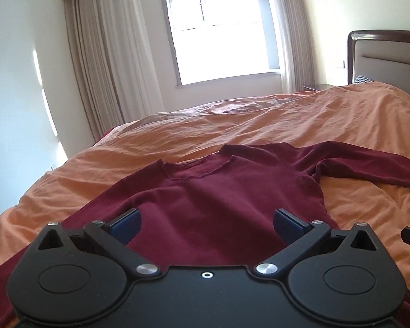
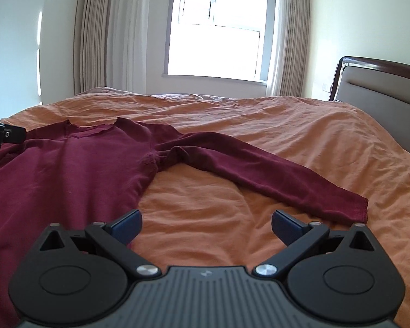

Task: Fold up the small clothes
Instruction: 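Grasp the sweater sleeve cuff with the right gripper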

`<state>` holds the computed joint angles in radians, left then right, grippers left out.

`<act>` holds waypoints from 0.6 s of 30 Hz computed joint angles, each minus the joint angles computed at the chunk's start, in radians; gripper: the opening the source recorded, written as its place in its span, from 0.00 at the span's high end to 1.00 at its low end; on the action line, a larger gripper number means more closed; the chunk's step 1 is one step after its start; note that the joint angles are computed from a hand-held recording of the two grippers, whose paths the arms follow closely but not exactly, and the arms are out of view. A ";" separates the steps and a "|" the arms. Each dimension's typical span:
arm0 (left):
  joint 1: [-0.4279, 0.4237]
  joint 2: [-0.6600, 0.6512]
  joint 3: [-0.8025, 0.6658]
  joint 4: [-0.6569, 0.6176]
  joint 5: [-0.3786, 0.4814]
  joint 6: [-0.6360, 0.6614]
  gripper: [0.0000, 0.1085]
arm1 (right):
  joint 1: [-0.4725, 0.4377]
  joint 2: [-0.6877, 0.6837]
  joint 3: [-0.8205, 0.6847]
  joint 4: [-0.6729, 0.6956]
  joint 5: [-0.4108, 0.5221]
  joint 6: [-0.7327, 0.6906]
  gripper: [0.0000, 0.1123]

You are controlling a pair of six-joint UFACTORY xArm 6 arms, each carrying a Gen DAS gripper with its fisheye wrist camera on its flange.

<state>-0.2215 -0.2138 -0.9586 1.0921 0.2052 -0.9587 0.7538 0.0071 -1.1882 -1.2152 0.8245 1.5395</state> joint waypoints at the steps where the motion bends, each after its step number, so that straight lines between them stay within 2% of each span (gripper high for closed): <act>1: -0.008 0.045 -0.040 0.001 -0.002 0.006 0.06 | -0.027 0.002 0.006 -0.016 -0.025 0.006 0.08; 5: -0.025 0.247 -0.216 -0.062 -0.043 0.058 0.06 | -0.128 -0.027 0.069 -0.135 -0.098 0.147 0.08; 9: -0.034 0.428 -0.370 -0.152 -0.098 0.103 0.06 | -0.244 -0.070 0.137 -0.080 -0.160 0.240 0.08; 11: -0.036 0.507 -0.435 -0.180 -0.125 0.101 0.06 | -0.310 -0.103 0.193 -0.095 -0.254 0.367 0.08; 13: -0.038 0.569 -0.487 -0.188 -0.126 0.080 0.06 | -0.380 -0.140 0.256 -0.174 -0.381 0.554 0.08; 14: -0.038 0.586 -0.495 -0.208 -0.130 0.085 0.06 | -0.403 -0.144 0.269 -0.196 -0.415 0.617 0.09; 18: -0.037 0.628 -0.491 -0.342 -0.151 0.167 0.06 | -0.437 -0.144 0.288 -0.227 -0.416 0.773 0.21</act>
